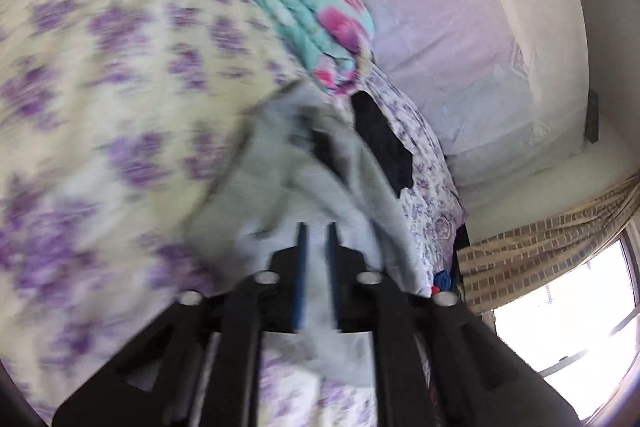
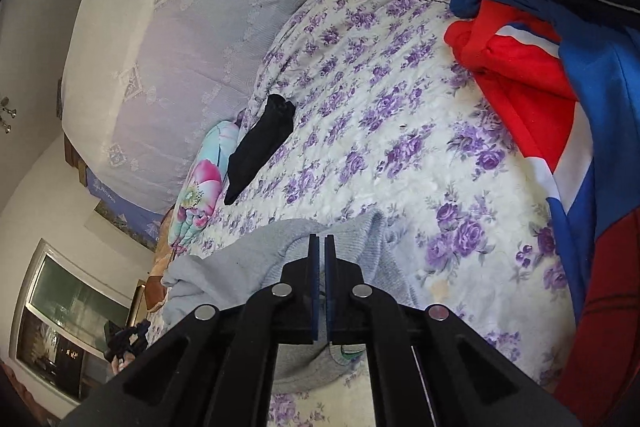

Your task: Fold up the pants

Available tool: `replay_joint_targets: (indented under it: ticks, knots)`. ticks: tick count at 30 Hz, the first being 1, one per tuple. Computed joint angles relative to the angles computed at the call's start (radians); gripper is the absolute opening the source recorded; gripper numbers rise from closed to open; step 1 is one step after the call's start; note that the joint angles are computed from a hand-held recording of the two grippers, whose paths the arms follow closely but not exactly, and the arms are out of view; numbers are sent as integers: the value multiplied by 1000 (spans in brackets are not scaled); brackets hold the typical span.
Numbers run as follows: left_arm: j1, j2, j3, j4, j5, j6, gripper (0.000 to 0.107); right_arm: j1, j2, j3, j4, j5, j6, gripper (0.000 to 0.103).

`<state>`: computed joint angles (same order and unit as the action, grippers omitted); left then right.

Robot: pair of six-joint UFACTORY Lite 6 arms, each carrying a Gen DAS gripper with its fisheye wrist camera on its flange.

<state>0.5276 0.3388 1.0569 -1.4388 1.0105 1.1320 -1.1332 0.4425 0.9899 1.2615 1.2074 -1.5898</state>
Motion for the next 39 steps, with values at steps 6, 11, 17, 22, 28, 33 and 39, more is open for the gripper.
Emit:
replay_joint_targets:
  ticks: [6,11,17,22,28,33,39]
  knots:
    - [-234,243,415,56,-201,-398,62,-46,-4,-31,-10,30,-5,2]
    - [-289,456,701,202,-275,-723,59,-64,24,-35,-25,42,4,2]
    - [-285,615,915,215,-229,-803,8,-93,16,-52,-50,79,44,6]
    - [-266,443,663,76,-234,-570,8,-160,-30,-93,-102,171,108,29]
    - [-202,263,423,-13,-127,-411,8,-162,-151,-227,-158,205,158,52]
    - [-181,166,318,-9,-97,-359,8,-79,-107,-276,-92,119,225,52]
    - [-161,126,274,-17,-55,-338,8,88,-3,-221,67,51,319,52]
